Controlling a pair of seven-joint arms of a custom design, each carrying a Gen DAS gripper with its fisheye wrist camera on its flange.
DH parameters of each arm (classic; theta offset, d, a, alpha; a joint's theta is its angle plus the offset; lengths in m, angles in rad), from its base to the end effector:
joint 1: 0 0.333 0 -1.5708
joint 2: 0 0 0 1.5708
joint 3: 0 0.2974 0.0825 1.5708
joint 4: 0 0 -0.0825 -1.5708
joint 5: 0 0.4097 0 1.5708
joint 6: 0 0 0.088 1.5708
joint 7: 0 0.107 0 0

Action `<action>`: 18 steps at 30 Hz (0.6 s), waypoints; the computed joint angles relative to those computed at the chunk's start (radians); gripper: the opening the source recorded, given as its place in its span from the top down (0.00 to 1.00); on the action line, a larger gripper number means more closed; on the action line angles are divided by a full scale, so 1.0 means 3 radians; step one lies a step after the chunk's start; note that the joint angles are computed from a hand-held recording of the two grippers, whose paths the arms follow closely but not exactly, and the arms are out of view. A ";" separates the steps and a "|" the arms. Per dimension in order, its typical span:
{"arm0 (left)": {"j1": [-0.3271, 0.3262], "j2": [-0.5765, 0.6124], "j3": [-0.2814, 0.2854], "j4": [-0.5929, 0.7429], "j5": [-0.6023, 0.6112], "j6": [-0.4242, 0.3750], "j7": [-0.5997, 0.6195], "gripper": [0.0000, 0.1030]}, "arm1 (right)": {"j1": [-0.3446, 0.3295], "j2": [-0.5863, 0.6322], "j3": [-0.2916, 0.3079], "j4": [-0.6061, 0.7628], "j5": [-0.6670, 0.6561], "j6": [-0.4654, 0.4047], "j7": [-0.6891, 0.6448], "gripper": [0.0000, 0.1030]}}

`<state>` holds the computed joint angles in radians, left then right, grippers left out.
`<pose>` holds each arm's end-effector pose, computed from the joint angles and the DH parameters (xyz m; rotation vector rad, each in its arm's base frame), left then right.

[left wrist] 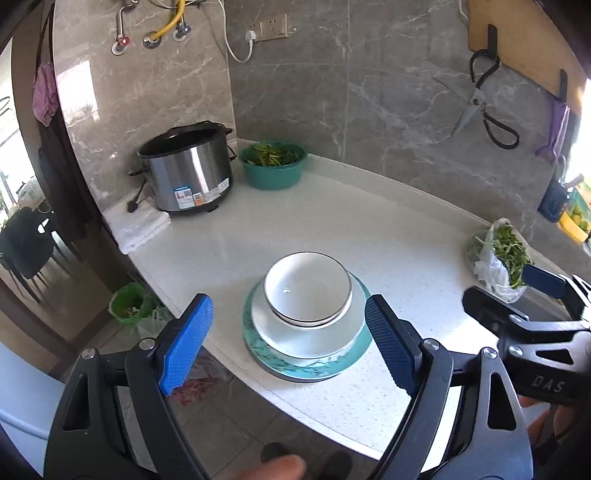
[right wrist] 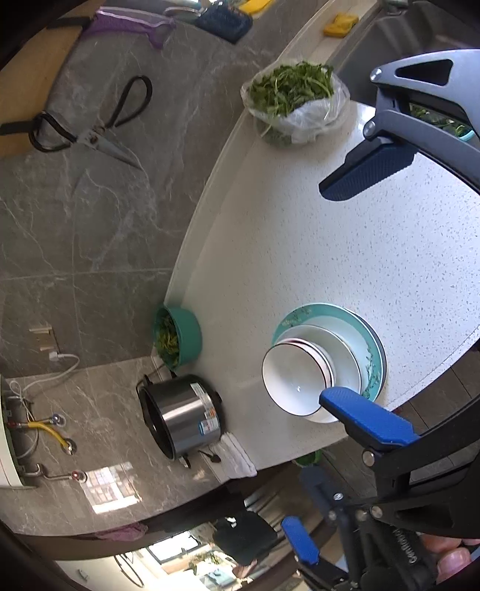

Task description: Organize plates and bowls

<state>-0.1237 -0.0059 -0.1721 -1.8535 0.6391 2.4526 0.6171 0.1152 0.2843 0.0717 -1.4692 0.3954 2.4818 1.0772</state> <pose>0.6032 -0.1840 0.5603 -1.9527 1.4665 -0.6273 0.7062 0.1248 0.5808 -2.0196 1.2705 -0.4591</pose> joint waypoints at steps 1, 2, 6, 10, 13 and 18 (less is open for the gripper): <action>0.0019 -0.0030 0.0020 -0.0023 -0.0076 0.0041 0.0068 0.17 | 0.0004 -0.0015 0.0000 -0.0009 0.0002 0.0007 0.0020 0.00; 0.0031 -0.0045 0.0028 -0.0021 -0.0141 0.0043 0.0120 0.15 | 0.0019 -0.0029 -0.0007 -0.0031 -0.0024 0.0053 0.0046 0.00; 0.0073 -0.0064 0.0039 -0.0016 -0.0218 0.0009 0.0187 0.15 | 0.0056 -0.0043 -0.0023 -0.0045 -0.0115 0.0120 0.0188 0.00; 0.0119 -0.0096 0.0031 -0.0026 -0.0047 -0.0027 0.0032 0.04 | 0.0086 -0.0067 -0.0014 -0.0068 -0.0179 0.0182 0.0218 0.00; 0.0136 -0.0108 0.0030 -0.0024 0.0034 -0.0001 -0.0045 0.03 | 0.0096 -0.0075 -0.0013 -0.0073 -0.0204 0.0197 0.0241 0.00; 0.0161 -0.0115 0.0045 -0.0031 -0.0152 0.0068 0.0097 0.03 | 0.0098 -0.0061 -0.0004 -0.0053 -0.0210 0.0190 0.0249 0.00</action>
